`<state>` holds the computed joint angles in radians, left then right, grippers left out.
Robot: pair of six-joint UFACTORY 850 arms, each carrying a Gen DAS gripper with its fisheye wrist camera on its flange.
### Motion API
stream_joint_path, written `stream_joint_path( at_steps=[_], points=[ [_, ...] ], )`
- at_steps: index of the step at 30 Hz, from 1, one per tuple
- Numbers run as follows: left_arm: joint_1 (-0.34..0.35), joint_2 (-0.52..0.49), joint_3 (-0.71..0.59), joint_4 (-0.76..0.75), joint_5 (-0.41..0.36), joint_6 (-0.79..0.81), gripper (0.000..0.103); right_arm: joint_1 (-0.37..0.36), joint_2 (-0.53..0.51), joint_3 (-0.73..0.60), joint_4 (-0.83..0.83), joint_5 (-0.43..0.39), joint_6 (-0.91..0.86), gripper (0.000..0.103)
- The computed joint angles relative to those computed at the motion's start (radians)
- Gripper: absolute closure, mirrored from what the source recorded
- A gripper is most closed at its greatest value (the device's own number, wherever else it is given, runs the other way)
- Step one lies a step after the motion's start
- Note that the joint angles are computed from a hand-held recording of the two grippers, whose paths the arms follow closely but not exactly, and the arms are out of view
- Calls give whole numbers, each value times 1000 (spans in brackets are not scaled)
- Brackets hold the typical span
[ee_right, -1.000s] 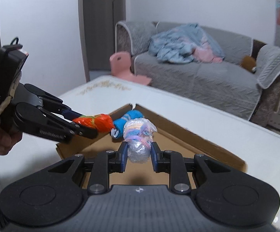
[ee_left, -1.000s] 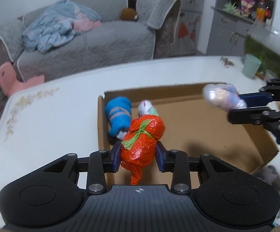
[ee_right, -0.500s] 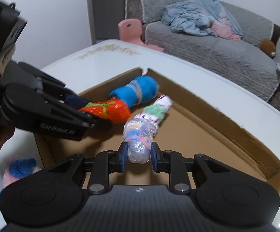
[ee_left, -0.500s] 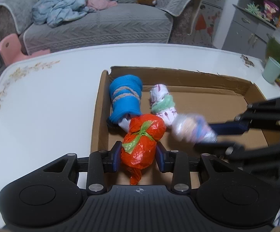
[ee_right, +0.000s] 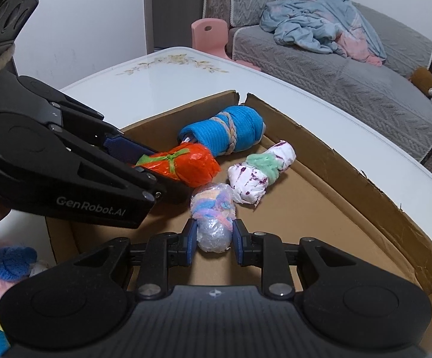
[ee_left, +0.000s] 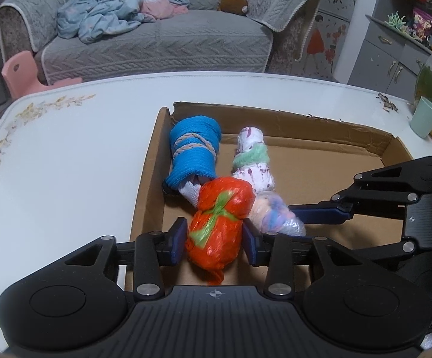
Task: Organize objects
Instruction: 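Lower both bundles into the box beside the blue roll and open both tools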
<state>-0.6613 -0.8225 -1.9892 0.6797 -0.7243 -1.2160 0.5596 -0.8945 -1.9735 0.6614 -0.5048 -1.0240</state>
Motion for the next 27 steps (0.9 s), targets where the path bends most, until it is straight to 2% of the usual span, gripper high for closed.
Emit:
stream_joint_path(
  at_steps=[2,14,27],
  points=[
    [1,-3,-6,-9,7,13,42,1,-3,-7,-19,-8,15,79],
    [-14,2,-20,24,-24,-17,22,-3,-9,-23,-44,-17,27,73],
    [-24,32,6,62,-29,-40,21,-3,-6,-32,-50,-8,27,66]
  ],
)
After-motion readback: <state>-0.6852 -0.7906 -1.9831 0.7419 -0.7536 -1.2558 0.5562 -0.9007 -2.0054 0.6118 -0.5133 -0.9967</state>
